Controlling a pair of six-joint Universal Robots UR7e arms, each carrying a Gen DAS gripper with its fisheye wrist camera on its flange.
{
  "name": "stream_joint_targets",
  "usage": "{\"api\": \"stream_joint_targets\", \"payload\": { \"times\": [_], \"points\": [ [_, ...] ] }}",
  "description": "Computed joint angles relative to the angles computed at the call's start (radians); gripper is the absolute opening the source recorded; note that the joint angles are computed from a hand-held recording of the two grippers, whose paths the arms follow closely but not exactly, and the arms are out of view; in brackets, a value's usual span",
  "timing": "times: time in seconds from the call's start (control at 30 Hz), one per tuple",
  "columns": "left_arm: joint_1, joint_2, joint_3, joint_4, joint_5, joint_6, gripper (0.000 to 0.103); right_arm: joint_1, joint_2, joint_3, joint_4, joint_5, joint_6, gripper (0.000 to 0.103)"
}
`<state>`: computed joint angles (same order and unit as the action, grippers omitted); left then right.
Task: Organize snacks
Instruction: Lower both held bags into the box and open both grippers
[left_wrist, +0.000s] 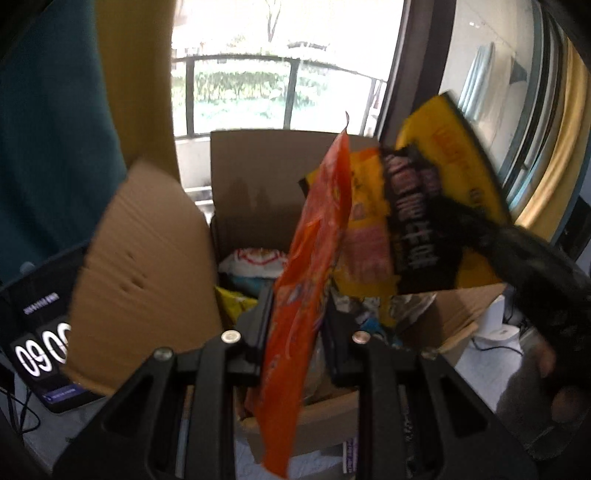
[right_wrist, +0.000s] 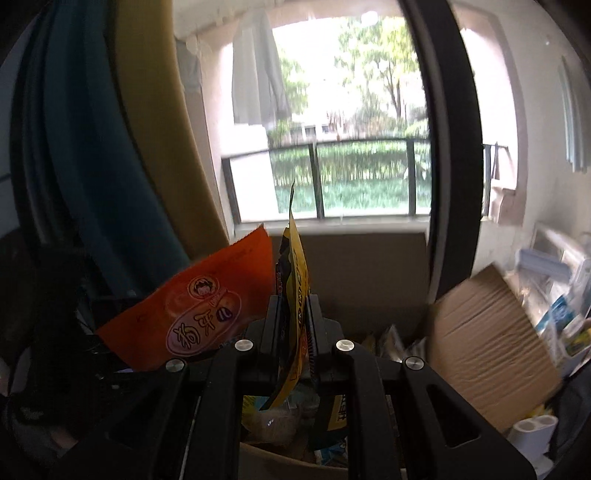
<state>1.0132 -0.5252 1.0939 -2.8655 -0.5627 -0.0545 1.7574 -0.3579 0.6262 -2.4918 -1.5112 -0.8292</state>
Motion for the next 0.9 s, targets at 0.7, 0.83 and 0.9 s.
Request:
{"api": "stream_joint_targets", "payload": {
  "times": [0.7,0.83,0.9],
  "points": [
    [-0.070,-0.014,0.044,0.095,0.085,-0.095,0.069,-0.039,-0.075,0.070,-0.072,-0.174,0.067,0.045],
    [-0.115,-0.045,0.113,0.053,0.112,-0.114,0.069,-0.046,-0.204,0.258,-0.140,-0.124,0.048,0.045],
    [-0.151,-0.075,0.173,0.028,0.126,-0.138,0.069,-0.046,-0.269,0.338,-0.151,-0.103,0.059,0.045]
  ]
}}
